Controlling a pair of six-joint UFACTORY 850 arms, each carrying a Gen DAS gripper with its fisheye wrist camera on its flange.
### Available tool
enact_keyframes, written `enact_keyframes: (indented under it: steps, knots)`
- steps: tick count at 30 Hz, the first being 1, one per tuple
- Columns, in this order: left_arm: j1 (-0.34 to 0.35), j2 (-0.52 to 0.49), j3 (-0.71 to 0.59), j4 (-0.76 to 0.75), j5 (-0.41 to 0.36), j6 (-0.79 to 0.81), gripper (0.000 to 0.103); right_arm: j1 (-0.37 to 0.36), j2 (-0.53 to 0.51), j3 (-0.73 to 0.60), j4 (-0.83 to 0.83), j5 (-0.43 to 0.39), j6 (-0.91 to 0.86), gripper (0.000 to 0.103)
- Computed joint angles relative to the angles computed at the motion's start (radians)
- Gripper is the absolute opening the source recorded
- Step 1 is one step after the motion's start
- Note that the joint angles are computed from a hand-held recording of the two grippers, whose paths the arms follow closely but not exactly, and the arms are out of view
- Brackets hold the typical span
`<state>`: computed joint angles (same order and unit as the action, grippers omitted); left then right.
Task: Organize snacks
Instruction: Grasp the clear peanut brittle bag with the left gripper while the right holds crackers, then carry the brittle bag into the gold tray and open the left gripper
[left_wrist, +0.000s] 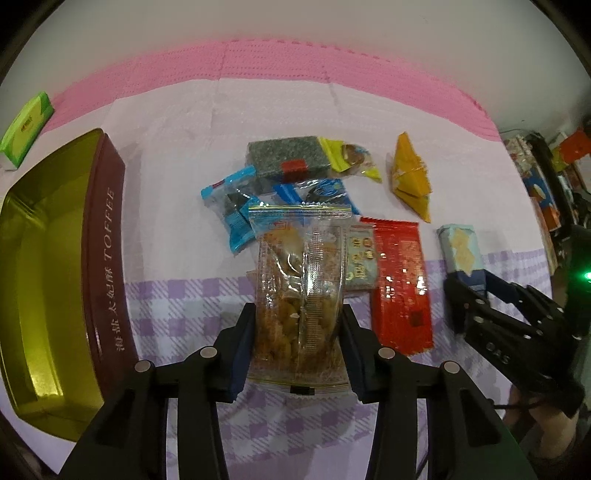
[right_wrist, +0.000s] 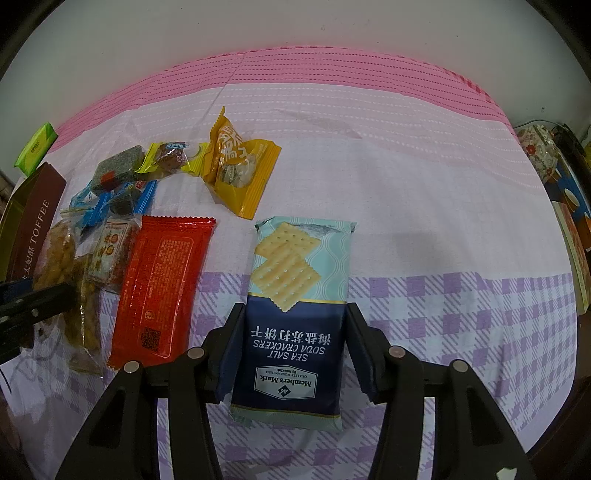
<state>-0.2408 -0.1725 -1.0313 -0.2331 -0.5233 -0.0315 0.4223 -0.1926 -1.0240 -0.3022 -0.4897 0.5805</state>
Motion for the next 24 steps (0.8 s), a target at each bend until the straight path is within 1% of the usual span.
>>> enact_keyframes:
  steps: [5,11,14,22,24]
  knots:
    - [0.005,0.028,-0.001,0.008,-0.011,-0.004,0.044,0.002,0.001,0.0,-0.005,-0.004,0.003,0.05]
    - [0.043,0.085,0.018,0.073,-0.014,-0.046,0.044,0.003,0.001,0.0,-0.007,-0.004,0.004,0.05]
    - [0.076,0.11,0.031,0.122,-0.018,-0.082,0.044,0.004,0.002,0.001,-0.009,-0.005,0.005,0.05]
    - [0.204,0.161,0.081,0.232,-0.017,-0.179,0.044,0.003,-0.001,-0.003,-0.004,-0.009,0.001,0.05]
    - [0.23,0.168,0.096,0.288,-0.019,-0.226,0.044,0.003,-0.001,-0.002,-0.001,-0.01,-0.002,0.05]
